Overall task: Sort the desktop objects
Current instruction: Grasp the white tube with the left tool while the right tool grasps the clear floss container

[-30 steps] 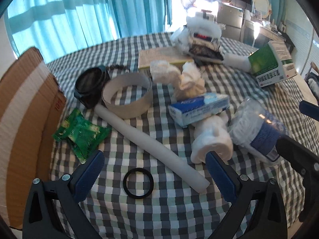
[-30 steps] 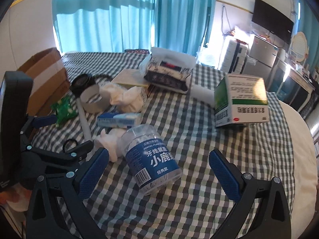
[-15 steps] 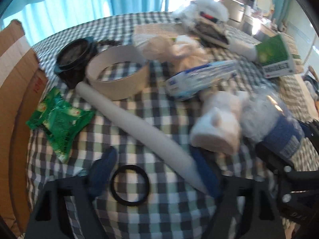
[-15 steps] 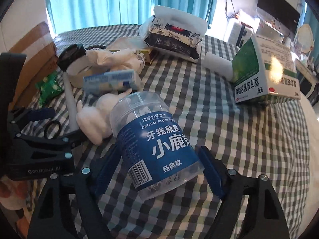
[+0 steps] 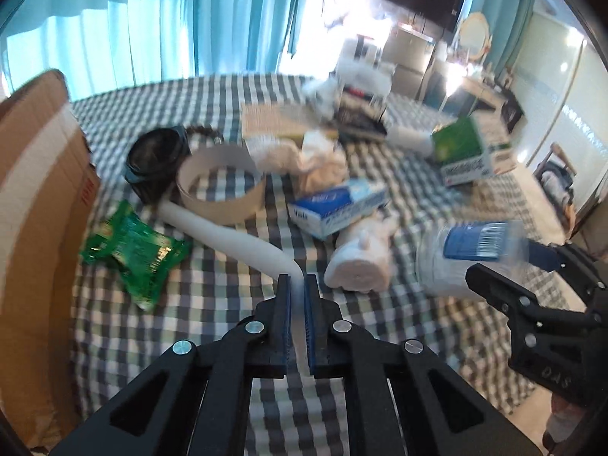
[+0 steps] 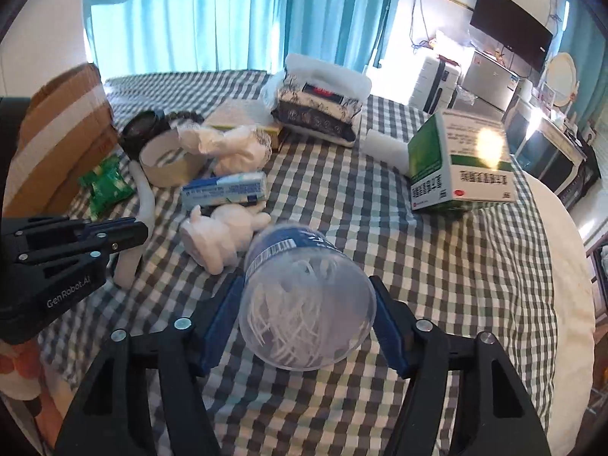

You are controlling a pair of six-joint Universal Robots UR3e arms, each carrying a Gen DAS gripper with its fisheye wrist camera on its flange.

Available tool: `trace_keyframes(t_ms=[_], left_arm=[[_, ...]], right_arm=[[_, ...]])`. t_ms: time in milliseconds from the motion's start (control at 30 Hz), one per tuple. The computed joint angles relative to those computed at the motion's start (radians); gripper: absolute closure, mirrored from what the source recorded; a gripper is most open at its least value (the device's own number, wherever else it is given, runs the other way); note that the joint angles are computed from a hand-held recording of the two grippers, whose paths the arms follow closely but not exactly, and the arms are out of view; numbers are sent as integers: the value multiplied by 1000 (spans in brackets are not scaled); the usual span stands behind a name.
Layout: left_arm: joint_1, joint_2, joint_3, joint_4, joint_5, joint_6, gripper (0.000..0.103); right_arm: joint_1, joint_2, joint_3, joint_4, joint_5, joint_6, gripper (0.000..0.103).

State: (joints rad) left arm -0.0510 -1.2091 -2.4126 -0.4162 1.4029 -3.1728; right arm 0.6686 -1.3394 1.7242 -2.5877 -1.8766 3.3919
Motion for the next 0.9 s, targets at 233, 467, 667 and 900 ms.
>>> trace_keyframes(t_ms=[233, 467, 667, 900], left_arm=[[-18, -35, 49, -23, -5, -11, 97], [-51, -274, 116, -33, 51, -75, 96], [-110, -373, 140, 56, 111, -59, 82], [-140, -413, 123, 153, 148, -41, 92]], right_arm=[[-1, -70, 2, 69, 7, 50, 41], [2, -35, -17, 114, 10, 65, 41], [-27, -21, 4, 75, 46, 61, 41], [-24, 4, -5, 84, 41, 87, 42]])
